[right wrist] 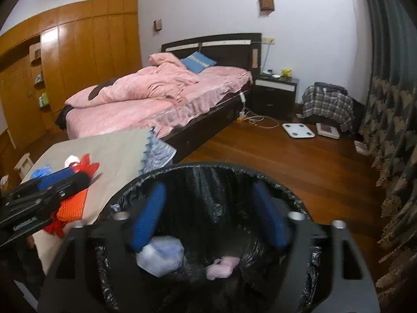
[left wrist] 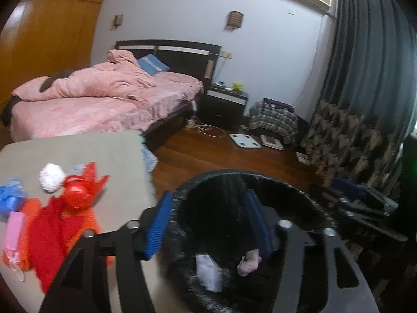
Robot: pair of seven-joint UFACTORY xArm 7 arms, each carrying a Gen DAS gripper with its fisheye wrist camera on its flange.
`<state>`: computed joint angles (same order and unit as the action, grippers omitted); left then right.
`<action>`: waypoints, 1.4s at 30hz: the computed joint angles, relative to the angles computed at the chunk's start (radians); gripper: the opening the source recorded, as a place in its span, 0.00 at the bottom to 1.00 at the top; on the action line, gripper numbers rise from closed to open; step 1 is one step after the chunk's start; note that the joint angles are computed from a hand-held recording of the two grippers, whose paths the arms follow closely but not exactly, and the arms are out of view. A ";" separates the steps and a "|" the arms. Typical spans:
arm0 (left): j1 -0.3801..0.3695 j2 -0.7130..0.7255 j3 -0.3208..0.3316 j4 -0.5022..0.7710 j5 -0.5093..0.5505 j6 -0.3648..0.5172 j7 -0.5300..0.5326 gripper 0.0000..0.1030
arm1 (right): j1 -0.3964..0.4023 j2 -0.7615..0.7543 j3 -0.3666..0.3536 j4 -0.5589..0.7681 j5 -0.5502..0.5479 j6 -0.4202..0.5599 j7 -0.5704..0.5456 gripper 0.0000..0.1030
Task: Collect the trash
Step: 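Carry the box and pink cloth over the bin and open both tools, then grasp the pink face mask with the left tool while the right tool grasps the red glove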
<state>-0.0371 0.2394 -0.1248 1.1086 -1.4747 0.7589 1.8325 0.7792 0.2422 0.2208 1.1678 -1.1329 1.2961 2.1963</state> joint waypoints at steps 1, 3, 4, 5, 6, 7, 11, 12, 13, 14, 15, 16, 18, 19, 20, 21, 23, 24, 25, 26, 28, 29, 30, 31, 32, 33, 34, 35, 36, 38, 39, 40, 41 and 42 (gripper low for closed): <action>0.006 -0.002 0.004 -0.001 -0.025 -0.016 0.027 0.68 | 0.001 0.006 -0.001 0.006 -0.007 -0.002 0.004 0.89; 0.018 -0.002 0.014 0.002 -0.079 -0.050 0.091 0.77 | -0.002 0.018 -0.006 0.019 -0.027 -0.032 0.010 0.91; 0.025 -0.002 0.020 0.004 -0.111 -0.070 0.127 0.82 | -0.005 0.025 -0.010 0.030 -0.036 -0.050 0.009 0.93; 0.031 0.001 0.027 0.009 -0.139 -0.087 0.159 0.83 | -0.006 0.043 -0.015 0.052 -0.053 -0.073 0.009 0.93; 0.038 0.007 0.035 0.016 -0.158 -0.102 0.181 0.84 | -0.004 0.056 -0.019 0.071 -0.060 -0.086 0.002 0.93; 0.045 0.012 0.042 0.023 -0.168 -0.108 0.194 0.86 | -0.003 0.081 -0.026 0.102 -0.071 -0.104 -0.010 0.93; 0.079 0.052 0.066 0.074 -0.190 -0.157 0.196 0.86 | 0.009 0.192 -0.072 0.248 -0.109 -0.199 -0.086 0.93; 0.089 0.068 0.070 0.091 -0.197 -0.173 0.196 0.86 | 0.014 0.222 -0.085 0.286 -0.116 -0.226 -0.105 0.93; 0.098 0.085 0.073 0.109 -0.200 -0.187 0.194 0.86 | 0.020 0.251 -0.098 0.323 -0.121 -0.252 -0.123 0.93; 0.109 0.102 0.075 0.128 -0.205 -0.203 0.195 0.86 | 0.024 0.279 -0.109 0.363 -0.118 -0.272 -0.145 0.93; 0.118 0.113 0.074 0.139 -0.212 -0.214 0.202 0.86 | 0.027 0.310 -0.120 0.404 -0.114 -0.296 -0.168 0.93; 0.125 0.130 0.074 0.157 -0.218 -0.231 0.210 0.86 | 0.030 0.341 -0.130 0.448 -0.109 -0.319 -0.195 0.93; 0.138 0.162 0.072 0.189 -0.222 -0.259 0.212 0.86 | 0.034 0.410 -0.147 0.541 -0.092 -0.360 -0.257 0.93; 0.145 0.180 0.071 0.207 -0.221 -0.271 0.209 0.86 | 0.036 0.440 -0.155 0.582 -0.082 -0.380 -0.286 0.93; 0.151 0.195 0.068 0.223 -0.216 -0.282 0.202 0.86 | 0.041 0.469 -0.163 0.623 -0.069 -0.389 -0.312 0.93; 0.157 0.215 0.067 0.243 -0.203 -0.294 0.186 0.86 | 0.046 0.489 -0.171 0.651 -0.057 -0.399 -0.333 0.93; 0.173 0.248 0.058 0.273 -0.175 -0.309 0.158 0.85 | 0.051 0.538 -0.187 0.720 -0.026 -0.415 -0.379 0.93; 0.180 0.266 0.053 0.290 -0.155 -0.315 0.138 0.84 | 0.055 0.556 -0.196 0.745 -0.013 -0.421 -0.394 0.93; 0.187 0.283 0.047 0.307 -0.132 -0.320 0.117 0.82 | 0.058 0.579 -0.205 0.778 0.002 -0.426 -0.414 0.93; 0.194 0.299 0.040 0.322 -0.107 -0.325 0.096 0.79 | 0.062 0.592 -0.215 0.794 0.015 -0.430 -0.427 0.92; 0.206 0.320 0.023 0.337 -0.075 -0.340 0.071 0.75 | 0.064 0.627 -0.229 0.842 0.049 -0.441 -0.470 0.86; 0.208 0.340 0.020 0.358 -0.036 -0.344 0.031 0.72 | 0.066 0.638 -0.238 0.856 0.063 -0.447 -0.484 0.85; 0.214 0.349 0.012 0.365 -0.017 -0.349 0.014 0.71 | 0.066 0.654 -0.244 0.878 0.081 -0.454 -0.504 0.82; 0.215 0.366 0.007 0.381 0.011 -0.357 -0.013 0.70 | 0.069 0.667 -0.253 0.894 0.096 -0.459 -0.515 0.81; 0.217 0.375 0.000 0.390 0.031 -0.367 -0.030 0.68 | 0.071 0.676 -0.262 0.904 0.109 -0.469 -0.525 0.81; 0.213 0.396 0.002 0.412 0.079 -0.369 -0.077 0.66 | 0.073 0.688 -0.270 0.919 0.123 -0.475 -0.541 0.80; 0.212 0.410 0.000 0.427 0.112 -0.370 -0.110 0.63 | 0.076 0.697 -0.280 0.930 0.136 -0.481 -0.553 0.80; 0.213 0.418 -0.006 0.434 0.134 -0.374 -0.130 0.60 | 0.078 0.715 -0.286 0.955 0.153 -0.482 -0.578 0.79; 0.209 0.435 -0.002 0.451 0.178 -0.373 -0.172 0.58 | 0.082 0.724 -0.294 0.968 0.167 -0.484 -0.593 0.79; 0.204 0.458 0.005 0.478 0.258 -0.355 -0.253 0.42 | 0.089 0.740 -0.312 0.987 0.195 -0.493 -0.617 0.79; 0.201 0.468 0.008 0.488 0.298 -0.343 -0.289 0.38 | 0.092 0.748 -0.320 0.998 0.210 -0.498 -0.630 0.78; 0.201 0.474 0.008 0.492 0.329 -0.337 -0.314 0.32 | 0.095 0.757 -0.329 1.010 0.224 -0.501 -0.640 0.78; 0.203 0.482 0.006 0.500 0.360 -0.328 -0.337 0.24 | 0.099 0.762 -0.338 1.017 0.238 -0.507 -0.650 0.78; 0.209 0.485 -0.001 0.502 0.379 -0.325 -0.349 0.20 | 0.103 0.768 -0.349 1.024 0.251 -0.511 -0.658 0.77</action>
